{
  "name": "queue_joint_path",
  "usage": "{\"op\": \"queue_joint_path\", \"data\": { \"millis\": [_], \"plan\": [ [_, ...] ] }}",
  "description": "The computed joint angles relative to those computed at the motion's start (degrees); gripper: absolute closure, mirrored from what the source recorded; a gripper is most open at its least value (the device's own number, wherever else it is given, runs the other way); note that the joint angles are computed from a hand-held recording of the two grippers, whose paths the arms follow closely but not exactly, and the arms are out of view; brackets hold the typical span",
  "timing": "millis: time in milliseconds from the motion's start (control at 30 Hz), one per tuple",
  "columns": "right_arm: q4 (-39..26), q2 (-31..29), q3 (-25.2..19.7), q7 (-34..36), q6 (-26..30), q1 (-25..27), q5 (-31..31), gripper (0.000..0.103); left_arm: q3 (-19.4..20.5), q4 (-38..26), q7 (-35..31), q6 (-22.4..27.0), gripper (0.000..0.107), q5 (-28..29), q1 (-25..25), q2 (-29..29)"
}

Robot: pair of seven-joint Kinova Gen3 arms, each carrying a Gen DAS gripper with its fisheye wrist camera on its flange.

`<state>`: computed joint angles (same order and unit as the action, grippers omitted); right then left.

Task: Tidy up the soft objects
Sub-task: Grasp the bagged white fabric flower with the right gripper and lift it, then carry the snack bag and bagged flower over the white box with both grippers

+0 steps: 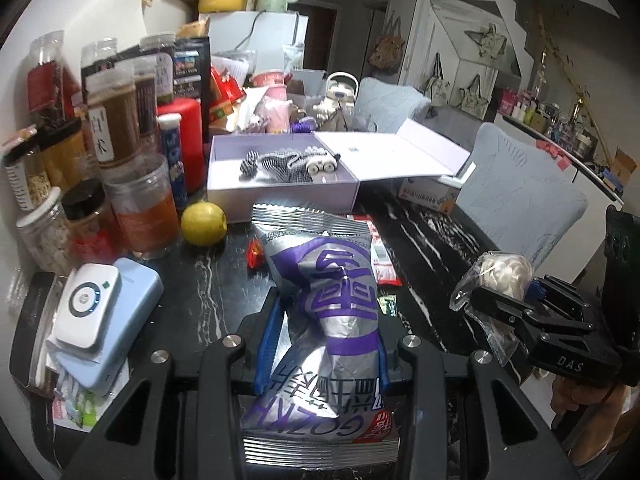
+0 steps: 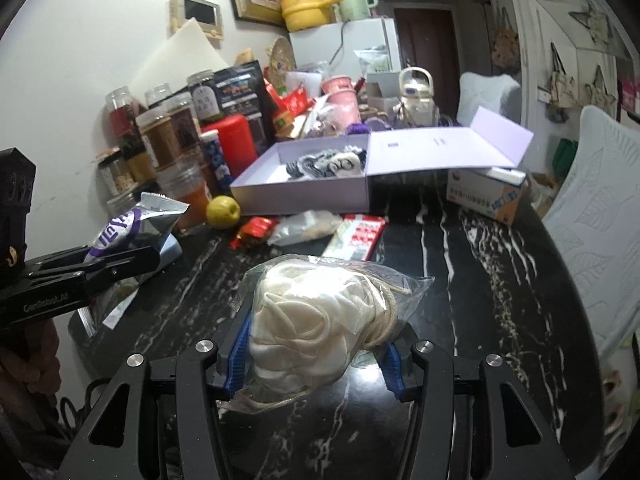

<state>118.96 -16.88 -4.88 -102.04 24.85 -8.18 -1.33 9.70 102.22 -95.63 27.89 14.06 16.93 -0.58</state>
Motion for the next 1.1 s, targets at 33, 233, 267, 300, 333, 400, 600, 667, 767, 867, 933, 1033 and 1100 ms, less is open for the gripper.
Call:
{"op": "queue_joint_path", "data": {
  "millis": [33,233,267,300,333,400,600,667,767,867,933,1033,1100],
  "plan": [
    [-0.10,-0.38,0.24,0.36,0.00,-0.43,-0.23,0.050,-0.05,0.14,0.30,-0.13,0.069,-0.21,-0.03,-0.63],
    [-2.07,-1.55,0.89,2.40,0.42,-1.60,-1.20,0.050,-0.18,-1.17,1.39,-0.35,0.069,-1.73,-0.08,-2.24],
    [-2.54,-1.56,0.39,2.23,0.38,-1.20,-0.83,0.050,-0.20,-1.66,1.44,-0.33,0.069,-2.02,-0.09,-2.25],
    [-3.06,-1.55,0.17,2.22,0.34,-1.05,-0.63,0.050,-0.22,-2.18,1.45,-0.25,0.069,-2.23,-0.10,-2.23],
    [-3.83,-1.46,0.31,2.42,0.34,-1.10,-0.59,0.050,-0.43,-3.21,0.83,0.02,0.069,-1.92,-0.14,-2.01],
    [-5.11,-1.15,0.60,2.85,0.23,-1.18,-0.55,0.050,-0.60,-4.79,0.09,0.05,0.069,-1.59,-0.29,-1.37],
    [-9.62,1.73,2.00,5.07,-0.16,-1.32,-0.58,0.049,-0.41,-10.16,-0.83,0.09,0.069,-1.29,-0.87,2.35],
    [-11.34,3.11,3.32,6.75,-0.19,-1.93,-1.49,0.049,-0.26,-12.68,-1.29,0.42,0.069,-0.87,-1.24,4.14],
    [-14.13,5.45,4.83,9.46,-0.22,-2.26,-2.98,0.049,0.04,-16.12,-1.71,0.75,0.069,-0.89,-1.59,6.48],
    [-17.11,8.15,6.04,12.43,-0.51,-2.06,-4.78,0.049,0.51,-19.79,-2.21,0.53,0.069,-1.10,-1.71,9.28],
    [-18.83,9.79,6.87,14.55,-0.52,-1.79,-6.86,0.049,1.13,-22.80,-3.41,1.37,0.069,-0.34,-2.24,11.52],
    [-22.22,13.01,7.35,17.21,-0.23,-0.56,-9.81,0.048,1.37,-26.18,-3.87,1.19,0.069,-0.25,-2.21,14.51],
    [-24.12,14.84,6.67,17.58,-0.16,0.68,-10.11,0.048,0.83,-29.26,-2.86,1.84,0.069,-1.80,-1.27,16.83]
  ]
}}
